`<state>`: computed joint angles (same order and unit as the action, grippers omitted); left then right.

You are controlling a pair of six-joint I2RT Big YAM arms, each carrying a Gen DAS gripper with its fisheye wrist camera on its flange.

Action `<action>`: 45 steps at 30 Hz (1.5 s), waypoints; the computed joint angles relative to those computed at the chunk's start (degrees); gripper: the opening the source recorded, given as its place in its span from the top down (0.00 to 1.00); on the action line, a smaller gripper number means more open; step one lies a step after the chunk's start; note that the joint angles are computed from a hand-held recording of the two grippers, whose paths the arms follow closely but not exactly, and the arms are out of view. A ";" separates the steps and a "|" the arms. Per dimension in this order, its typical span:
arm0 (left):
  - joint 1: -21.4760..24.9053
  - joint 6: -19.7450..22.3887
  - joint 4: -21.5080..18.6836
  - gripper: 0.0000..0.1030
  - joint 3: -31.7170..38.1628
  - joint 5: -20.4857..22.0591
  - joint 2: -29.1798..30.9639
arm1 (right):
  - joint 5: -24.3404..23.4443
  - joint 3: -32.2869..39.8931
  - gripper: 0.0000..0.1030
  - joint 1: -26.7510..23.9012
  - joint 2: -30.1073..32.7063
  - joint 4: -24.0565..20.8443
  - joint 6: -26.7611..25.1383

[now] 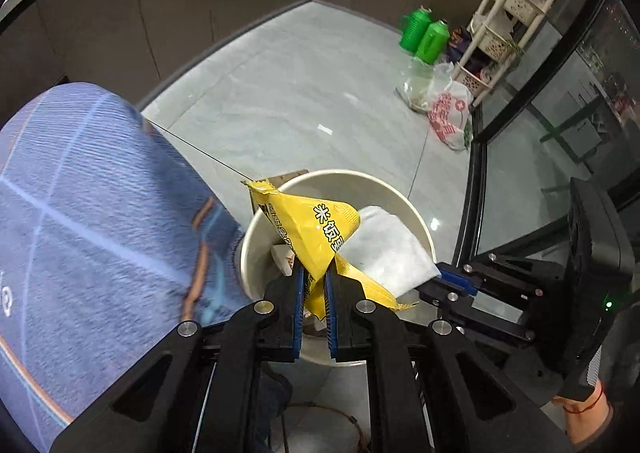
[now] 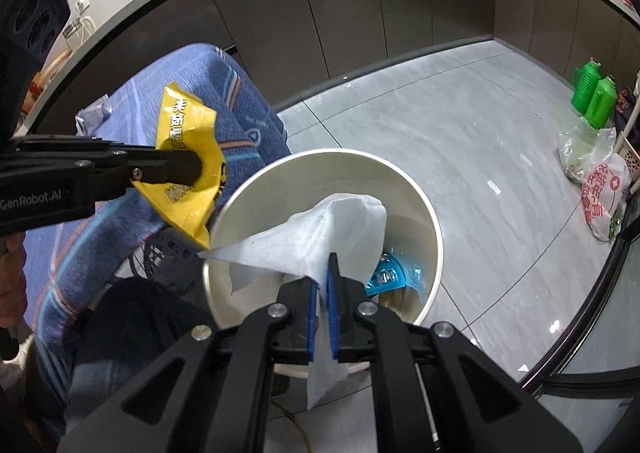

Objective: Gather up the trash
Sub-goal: 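Open both grippers over the bin to drop the bag and tissue, then move both grippers back over the table toward the green cap and receipt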

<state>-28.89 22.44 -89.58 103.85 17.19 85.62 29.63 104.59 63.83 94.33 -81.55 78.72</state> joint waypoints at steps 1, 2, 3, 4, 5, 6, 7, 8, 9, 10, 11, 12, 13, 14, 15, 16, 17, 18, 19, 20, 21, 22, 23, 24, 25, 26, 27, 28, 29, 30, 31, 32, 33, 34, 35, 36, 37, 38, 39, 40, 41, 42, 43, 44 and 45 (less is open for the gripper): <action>-0.37 0.56 -0.13 0.87 -0.29 -0.14 0.21 | -0.38 0.00 0.74 -0.22 0.25 0.11 -0.69; -0.71 1.24 -0.32 0.84 -0.63 -0.50 0.41 | -0.37 -0.24 0.51 -0.33 0.41 0.14 -1.59; -1.10 1.19 0.05 0.71 -1.19 -1.31 0.30 | 0.03 -0.50 0.42 -0.14 0.39 0.16 -2.04; -1.45 1.11 0.94 0.53 -1.96 -2.57 0.02 | 0.82 -0.33 0.35 0.10 0.65 -0.08 -3.39; -1.44 1.13 2.15 0.47 -2.74 -2.85 -0.45 | 1.13 -0.43 0.30 0.18 0.66 -0.18 -4.03; -1.52 0.98 3.20 0.43 -3.27 -3.03 -0.83 | 1.64 -0.22 0.26 0.37 0.86 -0.73 -4.70; -1.61 0.93 3.44 0.41 -3.28 -3.07 -0.85 | 1.90 -0.27 0.19 0.49 0.88 -0.84 -4.89; -1.63 0.99 3.38 0.40 -3.11 -2.90 -0.76 | 2.25 -0.75 0.16 0.67 0.57 -0.64 -5.00; -1.63 0.83 3.50 0.36 -2.89 -2.66 -0.68 | 2.31 -1.23 0.15 0.78 0.27 -0.33 -4.97; -1.68 0.48 3.99 0.30 -2.93 -2.70 -0.86 | 2.36 -1.77 0.10 0.97 -0.17 -0.18 -4.75; -1.63 0.16 4.58 0.26 -2.89 -2.82 -0.99 | 2.41 -2.08 0.05 1.05 -0.49 -0.15 -4.30; -1.55 -0.14 4.99 0.20 -2.83 -2.93 -1.13 | 2.52 -2.39 0.03 1.19 -0.74 0.00 -3.88; -1.43 -0.60 5.53 0.16 -2.85 -2.78 -1.34 | 2.57 -2.58 0.03 1.28 -0.92 0.22 -3.54; -1.39 -0.99 5.74 0.15 -2.76 -2.58 -1.43 | 2.52 -3.00 0.03 1.37 -1.23 0.54 -3.11; -1.31 -1.25 5.71 0.11 -2.62 -2.42 -1.50 | 2.39 -3.44 0.03 1.45 -1.56 0.90 -2.73; -1.45 -1.65 5.81 0.08 -2.62 -2.56 -1.68 | 2.17 -3.61 0.03 1.40 -1.64 1.26 -2.21; -1.39 -2.07 6.26 0.08 -2.74 -2.92 -1.95 | 1.96 -3.90 0.03 1.46 -1.87 1.37 -1.76; -1.35 -2.30 6.47 0.08 -2.79 -3.55 -2.13 | 1.55 -4.02 0.03 1.37 -1.96 1.64 -1.43; -1.22 -2.27 6.22 0.08 -2.55 -3.93 -2.12 | 1.16 -4.07 0.03 1.30 -2.01 1.89 -1.14; -1.18 -2.40 5.94 0.08 -2.26 -4.31 -2.02 | 0.96 -3.85 0.03 1.25 -1.94 1.93 -0.66; -1.07 -2.59 5.60 0.08 -1.95 -4.43 -1.91 | 0.87 -3.36 0.03 1.17 -1.75 1.80 -0.43; -0.68 -2.54 5.25 0.08 -1.65 -4.22 -1.80 | 0.81 -2.88 0.03 1.12 -1.52 1.77 -0.24; -0.53 -2.76 5.01 0.08 -1.46 -4.12 -1.80 | 0.75 -2.44 0.03 1.08 -1.44 1.71 -0.03; -0.23 -2.96 4.73 0.08 -1.13 -3.99 -1.77 | 0.79 -1.82 0.03 1.06 -1.27 1.40 0.14; 0.00 -3.10 4.56 0.08 -0.84 -3.89 -1.79 | 0.86 -1.28 0.03 1.08 -1.09 1.10 0.17; 0.38 -3.18 4.27 0.08 -0.28 -3.51 -1.81 | 0.96 -0.30 0.03 1.07 -0.81 0.70 -0.06; 0.70 -3.11 4.00 0.08 0.13 -3.20 -1.90 | 1.20 0.58 0.03 1.10 -0.54 0.33 -0.30; 0.93 -3.13 3.86 0.08 0.55 -2.99 -1.95 | 1.55 1.44 0.03 1.16 -0.20 -0.18 -0.37; 1.25 -2.98 3.60 0.08 1.11 -2.72 -2.02 | 2.12 2.67 0.03 1.23 0.25 -0.89 -0.66; 1.69 -2.72 3.37 0.08 1.73 -2.48 -2.16 | 2.45 3.70 0.03 1.25 0.63 -1.33 -1.10; 2.12 -2.55 3.22 0.08 2.08 -2.54 -2.38 | 2.67 4.77 0.03 1.23 1.04 -1.68 -1.66; 2.49 -2.48 2.98 0.08 2.59 -2.75 -2.46 | 3.00 6.22 0.03 1.28 1.69 -2.19 -2.34; 2.99 -2.40 2.64 0.08 3.16 -2.83 -2.55 | 3.29 7.45 0.03 1.33 2.24 -2.61 -2.99; 3.26 -2.48 2.22 0.08 3.74 -3.11 -2.50 | 3.50 8.82 0.03 1.34 2.86 -3.04 -3.74; 3.73 -2.47 1.77 0.08 4.26 -3.40 -2.43 | 3.60 10.34 0.03 1.27 3.62 -3.47 -4.52; 4.61 -2.31 1.14 0.08 4.87 -3.40 -2.39 | 3.67 11.75 0.03 1.21 4.34 -3.89 -5.05; 5.30 -2.13 0.52 0.08 5.53 -3.34 -2.22 | 3.73 13.22 0.03 1.16 5.08 -4.26 -5.69; 6.08 -1.87 -0.02 0.08 6.04 -3.15 -2.15 | 3.79 15.46 0.03 1.10 6.23 -4.77 -6.77; 7.16 -1.73 -0.71 0.08 6.64 -2.70 -2.09 | 3.87 16.79 0.03 1.08 6.90 -5.13 -7.39; 8.24 -1.55 -1.36 0.08 7.23 -2.07 -1.97 | 3.96 18.45 0.03 0.99 7.74 -5.51 -8.25; 9.33 -1.41 -2.04 0.08 7.85 -1.48 -1.85 | 4.07 21.01 0.03 0.91 9.08 -5.98 -9.53; 10.97 -1.34 -2.92 0.08 8.81 -0.90 -1.53 | 4.03 22.86 0.03 0.83 10.04 -6.20 -10.58; 11.95 -1.33 -3.28 0.08 9.33 -0.52 -1.33 | 3.96 25.02 0.03 0.76 11.15 -6.57 -11.72; 13.15 -1.34 -3.56 0.08 9.85 -0.08 -1.14 | 3.96 28.55 0.03 0.66 12.98 -7.51 -13.33; 14.66 -1.32 -3.67 0.08 10.37 0.23 -0.96 | 4.00 31.91 0.03 0.58 14.77 -8.35 -14.79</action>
